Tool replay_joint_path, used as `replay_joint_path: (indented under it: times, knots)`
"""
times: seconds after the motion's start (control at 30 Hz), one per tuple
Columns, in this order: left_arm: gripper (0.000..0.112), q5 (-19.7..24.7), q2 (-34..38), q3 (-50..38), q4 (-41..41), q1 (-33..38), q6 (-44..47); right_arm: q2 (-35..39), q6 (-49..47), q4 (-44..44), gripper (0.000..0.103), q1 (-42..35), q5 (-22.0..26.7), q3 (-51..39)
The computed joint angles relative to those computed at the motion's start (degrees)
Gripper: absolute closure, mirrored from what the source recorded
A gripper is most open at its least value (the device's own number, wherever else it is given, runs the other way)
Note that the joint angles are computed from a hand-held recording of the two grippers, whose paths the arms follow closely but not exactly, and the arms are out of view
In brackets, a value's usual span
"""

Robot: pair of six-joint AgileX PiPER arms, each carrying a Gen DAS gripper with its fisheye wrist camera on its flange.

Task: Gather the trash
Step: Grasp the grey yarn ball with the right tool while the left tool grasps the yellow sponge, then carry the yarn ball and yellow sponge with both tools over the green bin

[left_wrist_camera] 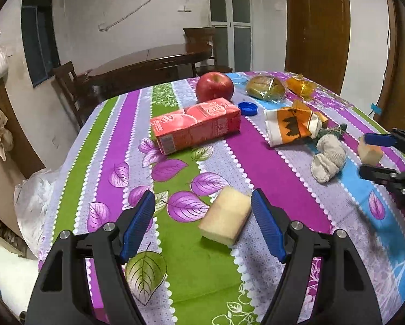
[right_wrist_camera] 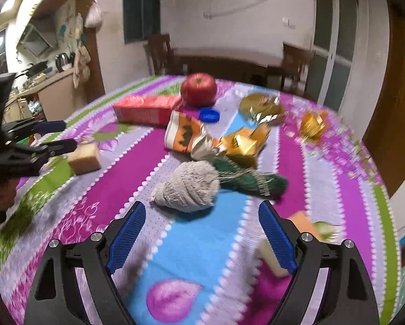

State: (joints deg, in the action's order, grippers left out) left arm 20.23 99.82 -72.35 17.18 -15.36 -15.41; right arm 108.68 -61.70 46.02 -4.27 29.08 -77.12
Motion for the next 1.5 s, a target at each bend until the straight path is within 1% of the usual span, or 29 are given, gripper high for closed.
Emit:
replay_joint_path:
  times: [0.1,0.13,0.2,0.27,0.3,0.37,0.4,0.47,0.5,0.57,0.6,0.63,0.7,0.77,0.93,1.07,1.1,1.23,1.33,1.4,1.47,1.5]
  knots:
    - [0.042,1.59,2.52,-2.12,-4.32,-0.21,4.88,4.71,8.78,-3.82,0.018,1.0,4.69,-6.62]
    - [0.042,2.21,3.47,-2.99,-5.14,-0.32,5.97,5.84,10.66,-4.44,0.018,1.34,5.65,-8.29]
    - [0.042,4.38,4.98,-4.94,-10.33,-0.2,11.3,7.82,14.06,-6.71,0.018,2.18,7.14,-11.36]
    - [0.042,6.15,6.27,-6.62,-15.29,0.16,15.85,9.55,18.25,-9.75,0.026,2.93,8.48,-14.15]
    - [0.042,7.36,7.05,-7.6,-17.27,0.43,17.26,10.0,19.52,-10.68,0.027,3.13,8.8,-14.81]
    - [0.052,9.44,8.43,-9.25,-18.33,0.66,17.8,10.35,21.9,-13.04,0.041,3.85,8.04,-15.36]
    - [0.057,10.65,9.21,-10.24,-19.29,0.98,18.08,10.56,22.96,-14.1,0.042,4.08,8.02,-15.69]
    - [0.066,10.23,9.2,-10.03,-22.32,1.84,19.72,10.83,24.52,-15.25,0.048,4.31,7.73,-16.03]
    - [0.066,9.98,9.15,-9.82,-24.07,2.27,21.0,10.85,24.67,-15.18,0.05,4.27,7.62,-15.98]
    - [0.07,9.76,9.05,-9.6,-25.39,2.53,21.74,11.11,24.3,-14.22,0.056,3.87,8.04,-16.2]
    - [0.072,9.5,8.95,-9.36,-25.81,2.48,22.11,11.12,23.79,-13.53,0.057,3.58,8.31,-16.17]
    - [0.074,9.44,8.84,-9.3,-25.7,2.39,21.9,10.98,23.03,-12.46,0.059,3.19,8.59,-15.89]
    - [0.075,8.93,8.37,-8.89,-25.22,2.13,20.94,10.18,20.39,-9.51,0.06,2.2,9.34,-14.58]
    - [0.075,7.19,7.0,-6.93,-19.89,0.68,15.83,8.77,17.01,-6.18,0.061,1.06,9.97,-12.29]
    - [0.076,7.37,3.72,-3.52,-9.16,-3.64,5.39,2.87,7.58,1.49,0.061,-3.46,12.42,-3.24]
    - [0.076,6.47,0.47,0.13,-5.17,-6.4,-0.66,-2.0,1.5,5.35,0.061,-7.24,13.12,3.97]
    - [0.076,6.39,-0.49,1.24,-2.63,-7.52,-4.25,-3.47,-0.34,6.3,0.061,-8.12,12.91,6.07]
    - [0.076,6.17,-2.87,4.1,3.69,-10.57,-13.43,-8.35,-6.27,9.01,0.061,-11.29,13.19,12.55]
    - [0.076,7.62,-4.02,5.68,10.65,-13.45,-22.05,-11.03,-10.19,10.67,0.061,-13.01,13.59,16.23]
    - [0.076,8.0,-4.88,6.82,11.97,-14.79,-25.08,-13.15,-13.24,11.66,0.061,-14.22,13.83,18.92]
    - [0.076,8.33,-5.31,7.38,12.63,-15.85,-27.37,-14.57,-15.27,12.69,0.061,-15.67,15.21,20.25]
    - [0.076,8.93,-5.5,7.74,14.63,-16.91,-30.25,-15.47,-16.77,13.65,0.061,-16.53,15.82,21.1]
